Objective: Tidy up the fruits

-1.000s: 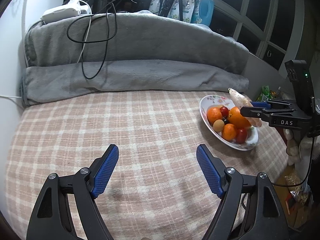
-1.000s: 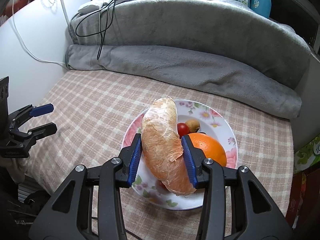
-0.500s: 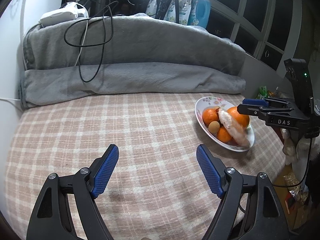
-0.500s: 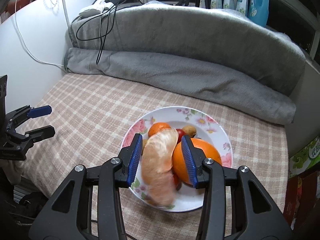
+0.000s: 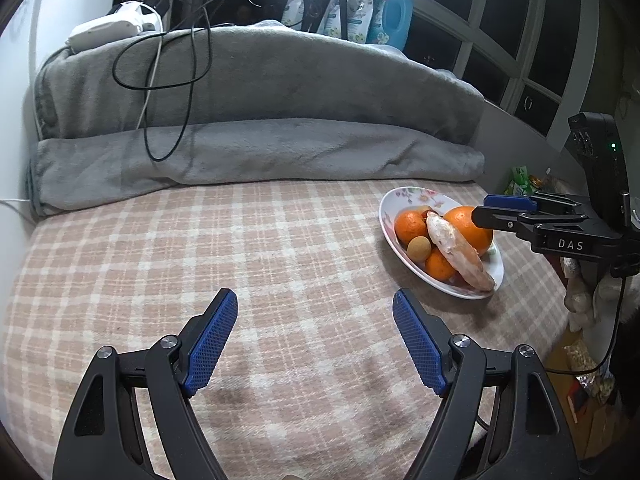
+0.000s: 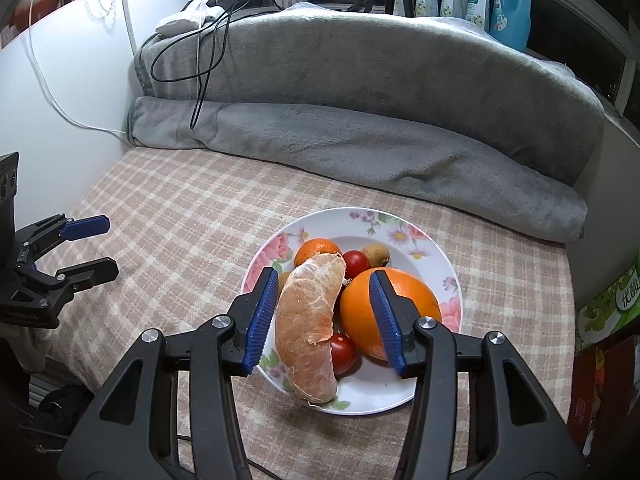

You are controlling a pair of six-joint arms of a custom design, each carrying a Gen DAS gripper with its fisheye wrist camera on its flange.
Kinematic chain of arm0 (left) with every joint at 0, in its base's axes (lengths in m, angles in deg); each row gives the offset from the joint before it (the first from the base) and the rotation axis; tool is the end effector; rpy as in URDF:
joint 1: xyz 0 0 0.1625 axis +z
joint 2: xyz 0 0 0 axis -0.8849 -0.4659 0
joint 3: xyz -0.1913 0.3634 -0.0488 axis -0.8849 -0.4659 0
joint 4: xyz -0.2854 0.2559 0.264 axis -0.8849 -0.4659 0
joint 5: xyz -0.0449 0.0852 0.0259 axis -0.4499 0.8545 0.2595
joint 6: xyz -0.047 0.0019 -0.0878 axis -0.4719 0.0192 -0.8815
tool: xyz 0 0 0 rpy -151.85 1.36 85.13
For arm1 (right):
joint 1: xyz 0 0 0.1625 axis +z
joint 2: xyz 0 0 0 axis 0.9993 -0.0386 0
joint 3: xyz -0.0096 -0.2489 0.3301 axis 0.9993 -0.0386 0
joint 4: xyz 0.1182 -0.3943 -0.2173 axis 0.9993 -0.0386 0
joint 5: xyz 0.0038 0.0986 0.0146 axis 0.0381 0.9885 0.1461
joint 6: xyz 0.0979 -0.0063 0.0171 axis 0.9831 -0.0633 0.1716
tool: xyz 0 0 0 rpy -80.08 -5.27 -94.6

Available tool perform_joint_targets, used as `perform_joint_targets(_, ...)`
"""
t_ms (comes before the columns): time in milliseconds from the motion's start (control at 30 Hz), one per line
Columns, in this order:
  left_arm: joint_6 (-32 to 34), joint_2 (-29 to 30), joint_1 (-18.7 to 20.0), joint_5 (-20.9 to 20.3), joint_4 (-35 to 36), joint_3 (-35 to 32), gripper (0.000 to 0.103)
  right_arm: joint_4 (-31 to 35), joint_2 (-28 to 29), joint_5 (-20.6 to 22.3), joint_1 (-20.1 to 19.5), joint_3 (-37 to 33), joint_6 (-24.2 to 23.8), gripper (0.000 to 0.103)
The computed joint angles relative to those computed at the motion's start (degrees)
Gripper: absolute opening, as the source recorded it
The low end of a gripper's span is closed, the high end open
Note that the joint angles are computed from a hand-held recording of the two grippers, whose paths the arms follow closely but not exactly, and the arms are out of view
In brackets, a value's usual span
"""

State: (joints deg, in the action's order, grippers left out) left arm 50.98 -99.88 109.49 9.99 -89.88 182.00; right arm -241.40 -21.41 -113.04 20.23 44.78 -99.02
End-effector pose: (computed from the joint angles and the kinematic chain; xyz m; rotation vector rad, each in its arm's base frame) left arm -0.1409 -0.4312 0.2183 0.7455 2.5286 -0.8016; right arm 0.2331 -0.4612 0.1835 0.6842 -2.3907 0.6236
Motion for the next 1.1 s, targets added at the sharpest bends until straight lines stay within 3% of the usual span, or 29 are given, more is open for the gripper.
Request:
perform_joint_targets(233,0.56,1.61,0.29,-1.17,-0.02,-0.76,0.08,-1.21,-0.37,-1.3,0.07,0.84,0.98,0.062)
perform_joint_targets(300,0.66,2.07,0.28,-1.78,-0.3,-0.94,0.08,-2.5,-0.37,-2.21,0.46,1.42,0.93,0.076)
perform_joint_targets(333,0.86,2.24,0.36,-2.13,-0.63,-1.02,0.08,-2.98,-0.46,-2.54,0.56,1.67,0.87,0.077)
perform_joint_targets(533,1.5,3.51,-0.09,-2.96,-1.25,-1.75,0.08,-3.28,-2.03,-3.4,0.88,2.93,2.8,0.078)
perform_joint_targets(767,2.13,4.35,-1.31,-3.82,-1.47,-2.15,0.08,-5.1,-3.59,-4.73,2.35,3.79,3.99,0.087)
perform_joint_targets(1100,1.98,4.66,-4.53,-1.21,-1.36,-2.55,0.08,-8.12,-5.98,-6.97,5.31,5.26,5.27,0.092)
